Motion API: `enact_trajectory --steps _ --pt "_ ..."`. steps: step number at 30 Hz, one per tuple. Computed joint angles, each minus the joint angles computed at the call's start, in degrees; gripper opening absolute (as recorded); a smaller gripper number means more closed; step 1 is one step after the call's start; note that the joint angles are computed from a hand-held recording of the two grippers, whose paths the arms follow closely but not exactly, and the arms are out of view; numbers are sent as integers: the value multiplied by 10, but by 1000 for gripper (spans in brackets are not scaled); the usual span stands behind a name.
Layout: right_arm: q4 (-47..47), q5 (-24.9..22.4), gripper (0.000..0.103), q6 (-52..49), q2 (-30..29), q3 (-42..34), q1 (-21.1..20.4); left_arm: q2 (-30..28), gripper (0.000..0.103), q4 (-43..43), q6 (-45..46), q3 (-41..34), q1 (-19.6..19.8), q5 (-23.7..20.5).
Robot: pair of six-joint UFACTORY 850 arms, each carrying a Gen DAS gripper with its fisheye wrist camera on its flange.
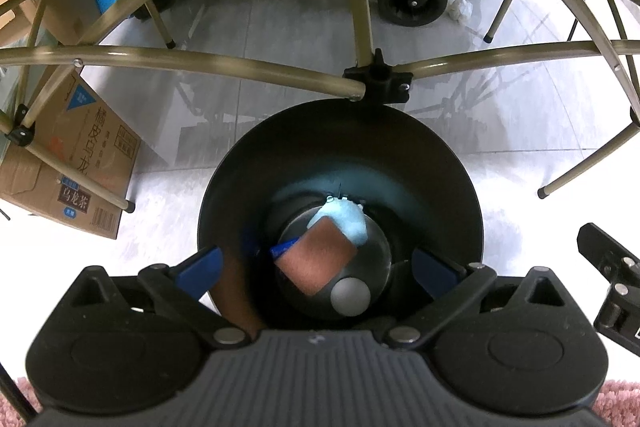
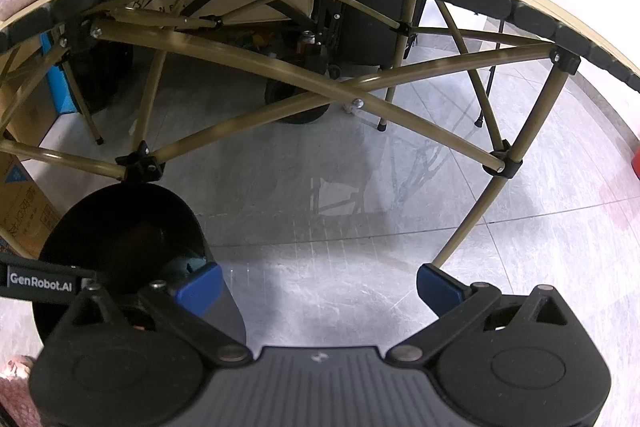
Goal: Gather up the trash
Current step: 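Move the left tool over the bin and open it to drop the sponge, then raise both tools from the bin back toward the table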
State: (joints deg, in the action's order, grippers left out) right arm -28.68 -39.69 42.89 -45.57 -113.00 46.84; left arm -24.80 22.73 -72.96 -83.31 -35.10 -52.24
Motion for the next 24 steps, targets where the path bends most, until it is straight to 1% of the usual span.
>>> enact_trajectory --steps 8,13,19,24 --pt "0 0 103 -2 -1 -1 1 6 103 6 5 3 -6 -4" --pt "-1 0 103 -4 -2 -4 2 10 103 51 -22 2 -18 -25" --pt "-2 1 103 -6 1 -4 4 29 103 58 -22 16 -22 -18" --pt "-4 6 103 -9 5 -3 7 43 103 81 -35 28 -30 -22"
